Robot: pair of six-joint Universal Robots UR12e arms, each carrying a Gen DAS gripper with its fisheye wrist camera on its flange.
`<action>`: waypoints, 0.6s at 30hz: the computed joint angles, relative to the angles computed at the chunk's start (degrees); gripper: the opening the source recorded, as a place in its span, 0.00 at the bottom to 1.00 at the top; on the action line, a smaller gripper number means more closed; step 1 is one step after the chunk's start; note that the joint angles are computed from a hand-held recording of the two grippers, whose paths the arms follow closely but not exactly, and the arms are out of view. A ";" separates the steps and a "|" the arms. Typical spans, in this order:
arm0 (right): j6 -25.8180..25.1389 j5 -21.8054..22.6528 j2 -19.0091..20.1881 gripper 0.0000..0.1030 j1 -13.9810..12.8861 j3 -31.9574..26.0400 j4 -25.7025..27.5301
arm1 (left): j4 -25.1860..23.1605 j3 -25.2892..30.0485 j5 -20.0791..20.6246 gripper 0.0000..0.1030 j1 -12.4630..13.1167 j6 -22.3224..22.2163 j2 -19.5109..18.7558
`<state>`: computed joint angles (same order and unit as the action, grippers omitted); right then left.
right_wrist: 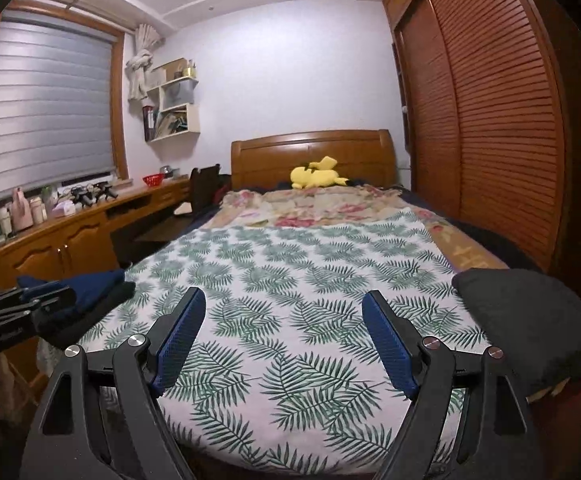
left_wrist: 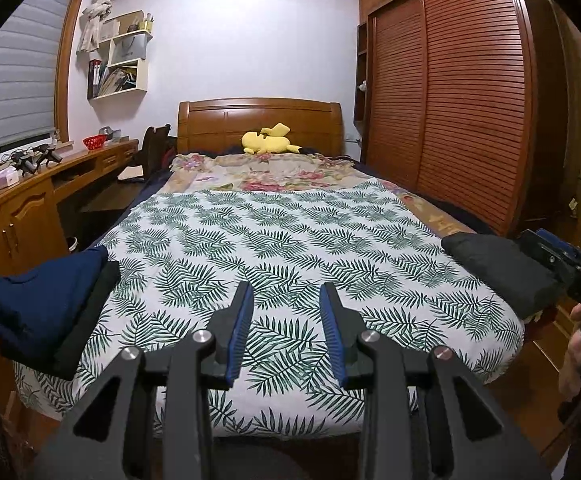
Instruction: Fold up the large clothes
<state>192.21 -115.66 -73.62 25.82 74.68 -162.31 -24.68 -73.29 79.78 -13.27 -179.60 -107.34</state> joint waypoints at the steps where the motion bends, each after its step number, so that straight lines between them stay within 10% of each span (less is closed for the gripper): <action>1: -0.04 0.01 -0.03 0.80 -0.03 0.03 0.06 | 0.07 -0.12 -0.04 0.31 0.04 -0.04 0.06; 18: -0.61 0.43 -0.36 0.80 -0.18 0.88 -0.46 | 0.55 -0.48 0.11 0.31 0.31 -0.31 0.21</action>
<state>191.60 -115.23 -73.98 25.64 75.56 -162.77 -24.13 -73.78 79.89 -12.96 -179.92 -107.13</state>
